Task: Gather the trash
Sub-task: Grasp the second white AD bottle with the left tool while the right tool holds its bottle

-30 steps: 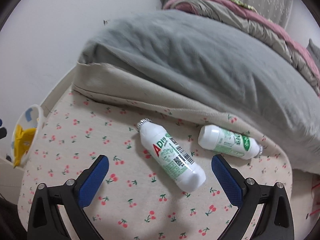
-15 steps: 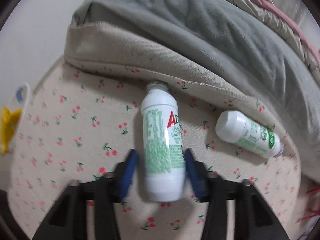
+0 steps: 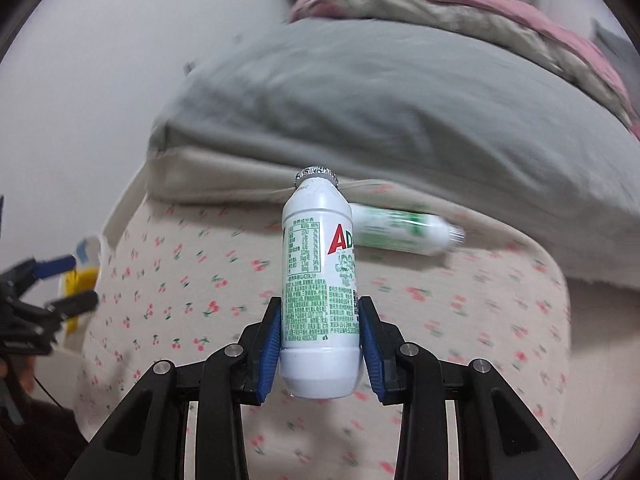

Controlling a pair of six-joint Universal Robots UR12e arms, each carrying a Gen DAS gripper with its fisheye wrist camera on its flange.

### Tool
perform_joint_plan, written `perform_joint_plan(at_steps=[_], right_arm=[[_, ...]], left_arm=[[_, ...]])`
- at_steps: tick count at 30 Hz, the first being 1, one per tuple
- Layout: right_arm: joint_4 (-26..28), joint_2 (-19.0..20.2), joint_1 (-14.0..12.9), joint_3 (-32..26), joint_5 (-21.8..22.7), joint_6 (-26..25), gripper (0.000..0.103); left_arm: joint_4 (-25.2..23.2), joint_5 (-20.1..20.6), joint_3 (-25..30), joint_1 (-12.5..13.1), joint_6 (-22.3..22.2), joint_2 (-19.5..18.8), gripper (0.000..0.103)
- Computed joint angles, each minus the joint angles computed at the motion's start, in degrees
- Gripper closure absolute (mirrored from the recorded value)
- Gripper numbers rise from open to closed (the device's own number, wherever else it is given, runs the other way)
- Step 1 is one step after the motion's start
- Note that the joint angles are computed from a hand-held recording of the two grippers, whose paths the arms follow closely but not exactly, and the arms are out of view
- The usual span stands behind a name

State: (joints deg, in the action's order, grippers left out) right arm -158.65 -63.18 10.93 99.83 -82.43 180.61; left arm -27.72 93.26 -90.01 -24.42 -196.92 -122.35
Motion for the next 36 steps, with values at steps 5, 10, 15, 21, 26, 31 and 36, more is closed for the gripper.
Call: perform_joint_plan(at_steps=[5,10,15,21,26,31,36], right_arm=[[-0.23,-2.11,-2.34,1.91,0.57,4.90,0.066],[-0.70,-3.21,-4.10,2.93,1.25,5.98,0.066],[-1.10,-4.34,-6.06,4.84,2.65,7.10,0.066],[-0.59,-4.60,-7.23,5.39,3.34,6.85,0.066],[-0.99,-4.49,-7.75,5.18,4.52,6.76,0.066],[0.59,-4.39,-8.47,5.07,4.07,7.57,0.066],[1.03,-4.26,-9.19,5.09,4.32,8.71,0.066]], left_arm=[[-2.54,-1.48,6.38,-1.50,4.72,-3.51,0.004],[-6.81,-2.10,14.49,-2.75,10.44,-8.40,0.012],[-10.48,-1.32,23.17,-4.18,16.94,-13.61,0.020],[-15.14,-0.98,33.24,-5.43,25.54,-19.48,0.028],[-21.88,-1.64,41.94,-6.03,29.44,-24.17,0.034],[-27.89,-2.09,47.93,-6.54,30.88,-27.48,0.039],[-29.79,-0.44,47.65,-7.22,30.96,-27.68,0.047]])
